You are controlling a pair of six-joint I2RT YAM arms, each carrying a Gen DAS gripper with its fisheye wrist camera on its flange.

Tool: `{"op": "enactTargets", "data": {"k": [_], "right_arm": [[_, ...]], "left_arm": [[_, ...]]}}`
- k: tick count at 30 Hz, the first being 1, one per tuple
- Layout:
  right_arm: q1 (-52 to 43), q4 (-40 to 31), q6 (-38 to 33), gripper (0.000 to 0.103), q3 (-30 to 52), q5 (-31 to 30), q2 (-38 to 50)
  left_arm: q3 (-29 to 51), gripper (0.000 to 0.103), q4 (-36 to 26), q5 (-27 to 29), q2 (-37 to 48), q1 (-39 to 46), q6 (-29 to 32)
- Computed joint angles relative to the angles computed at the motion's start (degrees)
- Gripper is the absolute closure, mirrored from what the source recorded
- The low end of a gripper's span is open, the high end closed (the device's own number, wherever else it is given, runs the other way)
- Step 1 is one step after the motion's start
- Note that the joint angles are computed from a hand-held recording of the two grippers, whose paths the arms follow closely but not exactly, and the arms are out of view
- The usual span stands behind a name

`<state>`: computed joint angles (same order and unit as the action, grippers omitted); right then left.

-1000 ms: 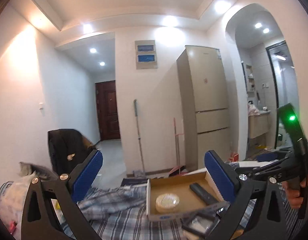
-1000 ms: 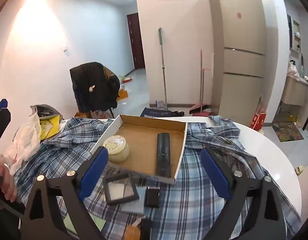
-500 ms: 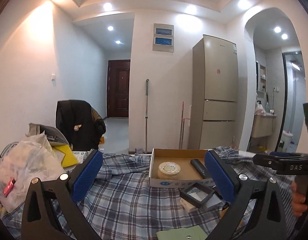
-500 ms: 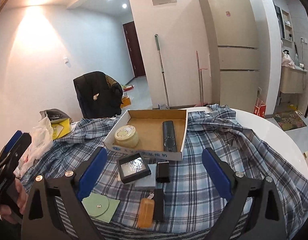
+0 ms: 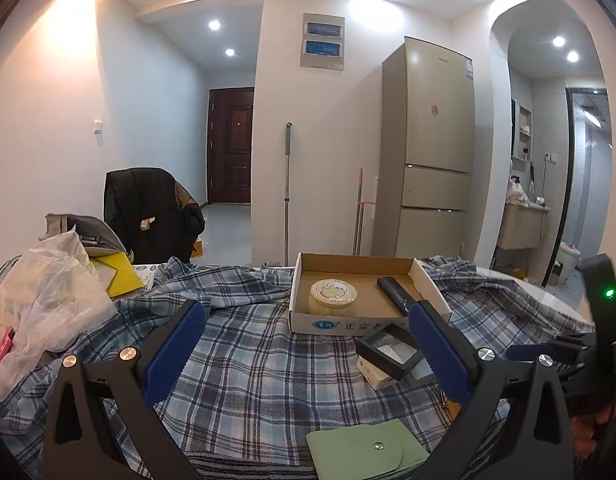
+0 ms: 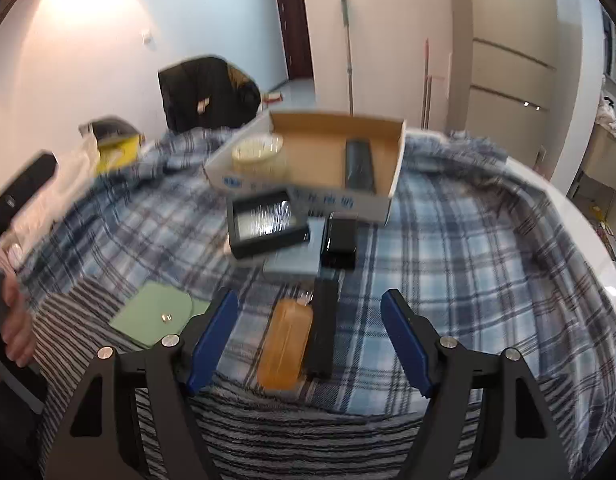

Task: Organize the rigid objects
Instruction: 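Close the right tool on the orange translucent bar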

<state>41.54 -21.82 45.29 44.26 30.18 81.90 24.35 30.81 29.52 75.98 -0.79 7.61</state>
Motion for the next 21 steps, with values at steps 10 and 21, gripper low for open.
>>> {"op": "enactTargets", "data": {"k": [10,21], "right_arm": [[1.21,-0.35,-2.4,0.066,2.23,-0.89,5.49],[1.23,-0.21,-4.76,0.082,3.78,-5.75,7.83]], "left_arm": [[0.91,0.0,-2.79,-0.61,0.49,-1.24,1.06],[0.76,0.0,-2.62,-1.65,0.55,-1.69,1.49]]}}
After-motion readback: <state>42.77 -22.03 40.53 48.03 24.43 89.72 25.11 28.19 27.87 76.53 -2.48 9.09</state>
